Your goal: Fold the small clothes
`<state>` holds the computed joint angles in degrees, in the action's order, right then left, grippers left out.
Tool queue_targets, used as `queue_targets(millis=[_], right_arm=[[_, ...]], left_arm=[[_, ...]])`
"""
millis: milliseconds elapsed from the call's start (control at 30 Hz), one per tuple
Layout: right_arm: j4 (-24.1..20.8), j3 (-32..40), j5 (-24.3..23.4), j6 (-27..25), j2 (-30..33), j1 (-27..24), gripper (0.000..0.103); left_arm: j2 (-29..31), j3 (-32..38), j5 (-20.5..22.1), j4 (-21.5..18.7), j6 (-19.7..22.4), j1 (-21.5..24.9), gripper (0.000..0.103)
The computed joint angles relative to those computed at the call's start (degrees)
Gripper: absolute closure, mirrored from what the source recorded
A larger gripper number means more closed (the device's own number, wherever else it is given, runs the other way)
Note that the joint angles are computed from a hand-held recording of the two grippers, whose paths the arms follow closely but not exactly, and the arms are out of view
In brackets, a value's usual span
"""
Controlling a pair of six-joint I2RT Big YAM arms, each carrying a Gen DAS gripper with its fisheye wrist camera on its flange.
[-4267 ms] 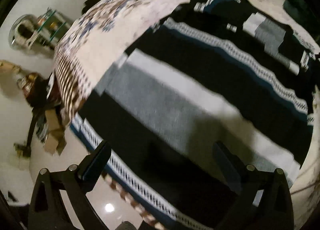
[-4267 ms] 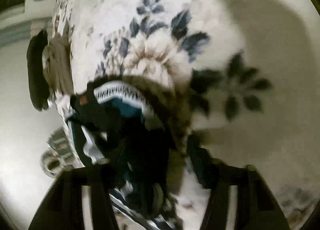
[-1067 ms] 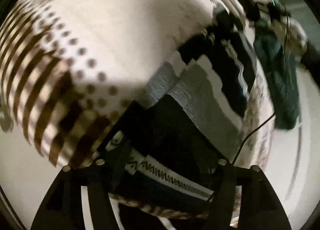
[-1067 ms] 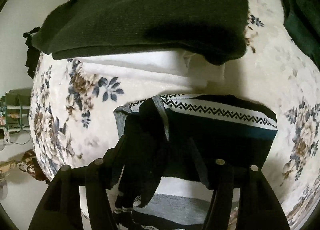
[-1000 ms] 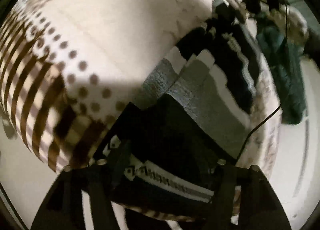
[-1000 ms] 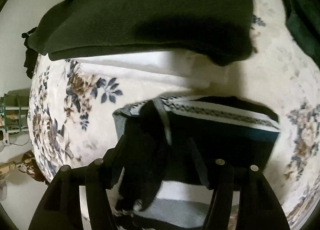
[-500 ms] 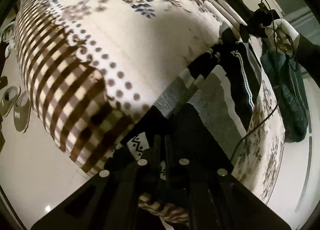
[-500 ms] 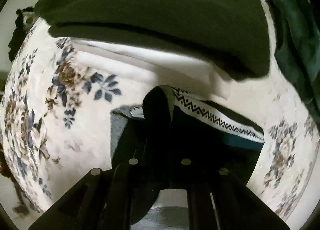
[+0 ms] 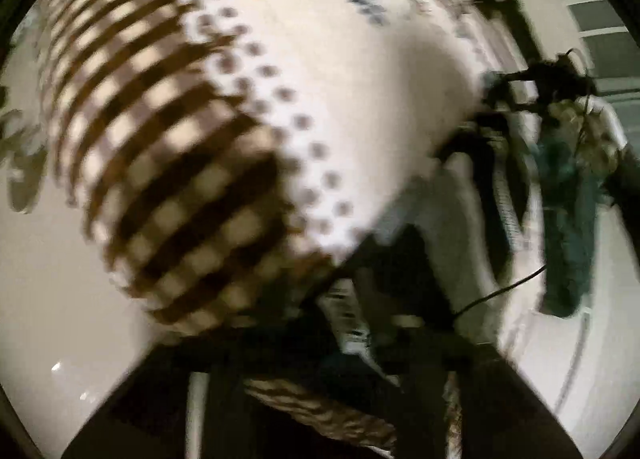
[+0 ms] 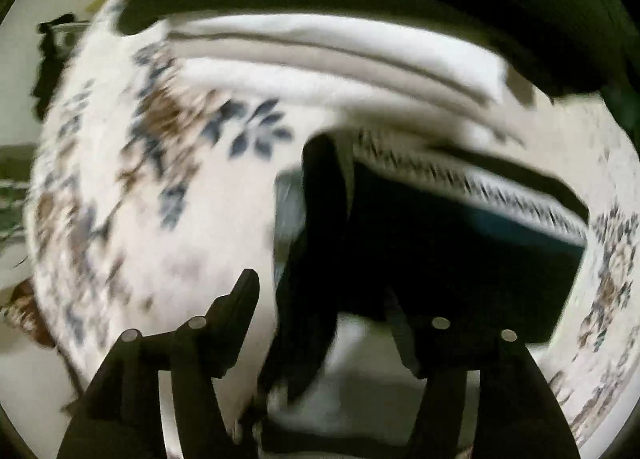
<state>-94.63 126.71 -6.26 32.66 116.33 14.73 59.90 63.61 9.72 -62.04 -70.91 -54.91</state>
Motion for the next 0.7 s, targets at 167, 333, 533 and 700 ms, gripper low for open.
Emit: queue_targets(millis=[167,333,533,700], right_arm=[[5.4,-19.7,-2.1,-3.5,-15.9,1.5,0.039],[10.8,-42.6,-5.9,2.3,-34.1,3.1,0.039],[19.1,-68.0,-12.9,21.5,-53.7,7.1,0.039],[20.8,-77.9,-14.3,32.2,-62.1,14.0,0.039]], left_arm=[[2.9,2.0,0.2,3.6,2.1,-2.7,0.043],[6.7,4.9,-1.6,-2.0,5.2,-6.0,0.101],[4.2,6.2,-5.4,-9.5,3.8,-7.2,0.101],[3.6,5.9,-3.4,-15.0,4.4,-3.5,0.1]])
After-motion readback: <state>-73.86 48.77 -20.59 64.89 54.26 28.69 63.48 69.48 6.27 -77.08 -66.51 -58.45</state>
